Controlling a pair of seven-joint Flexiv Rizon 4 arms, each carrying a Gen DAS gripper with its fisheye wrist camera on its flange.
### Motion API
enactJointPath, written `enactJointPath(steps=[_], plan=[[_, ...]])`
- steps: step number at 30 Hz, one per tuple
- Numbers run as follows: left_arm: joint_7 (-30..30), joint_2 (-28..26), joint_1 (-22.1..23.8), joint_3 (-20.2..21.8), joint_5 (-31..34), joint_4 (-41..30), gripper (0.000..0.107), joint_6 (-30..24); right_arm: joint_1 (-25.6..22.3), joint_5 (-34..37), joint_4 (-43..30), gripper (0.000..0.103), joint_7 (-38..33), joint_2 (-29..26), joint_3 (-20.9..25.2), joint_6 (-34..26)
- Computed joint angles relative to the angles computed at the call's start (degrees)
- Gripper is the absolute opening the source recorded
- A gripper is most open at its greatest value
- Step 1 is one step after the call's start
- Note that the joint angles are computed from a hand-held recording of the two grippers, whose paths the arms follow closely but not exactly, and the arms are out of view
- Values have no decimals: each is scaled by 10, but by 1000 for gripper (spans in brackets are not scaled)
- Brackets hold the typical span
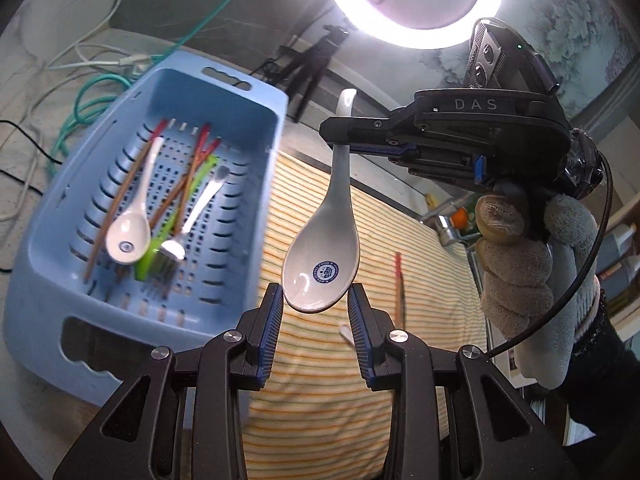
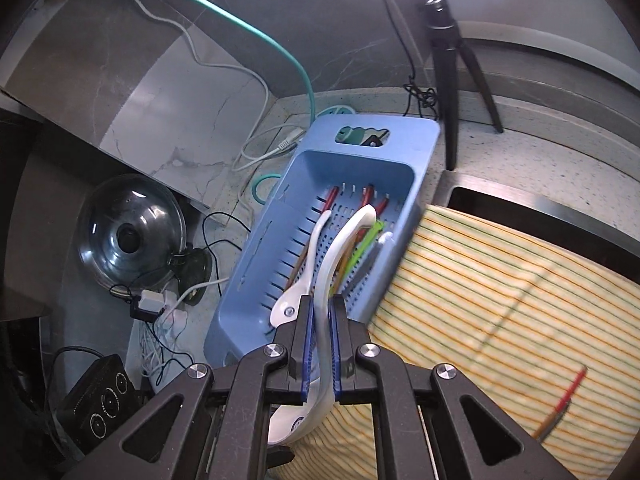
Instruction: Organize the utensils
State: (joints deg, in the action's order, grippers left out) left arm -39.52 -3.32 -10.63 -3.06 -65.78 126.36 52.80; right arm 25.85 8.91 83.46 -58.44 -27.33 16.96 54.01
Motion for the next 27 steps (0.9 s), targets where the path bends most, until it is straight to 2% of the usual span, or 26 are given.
enactJointPath(steps=[8, 14, 17, 18, 21, 27], plan=[[-13, -44, 27, -1, 26, -29, 32, -8, 13, -17, -75, 7, 12, -70, -10, -30], [-20, -61, 38, -6, 38, -37, 31, -5, 16, -21, -98, 7, 10, -93, -11, -40], [-37, -64, 40, -7, 54, -41, 32, 1, 19, -29, -107, 11, 11, -99, -15, -53], [-39, -65, 41, -8, 56, -42, 33, 2, 19, -29, -110, 15, 8, -101, -13, -57], [-50, -65, 40, -9, 71, -43, 39, 16, 24, -38, -99, 48, 11, -95, -22, -44], [-50, -58, 41, -12, 73, -38, 40, 18, 23, -53, -83, 50, 5, -80, -22, -41]])
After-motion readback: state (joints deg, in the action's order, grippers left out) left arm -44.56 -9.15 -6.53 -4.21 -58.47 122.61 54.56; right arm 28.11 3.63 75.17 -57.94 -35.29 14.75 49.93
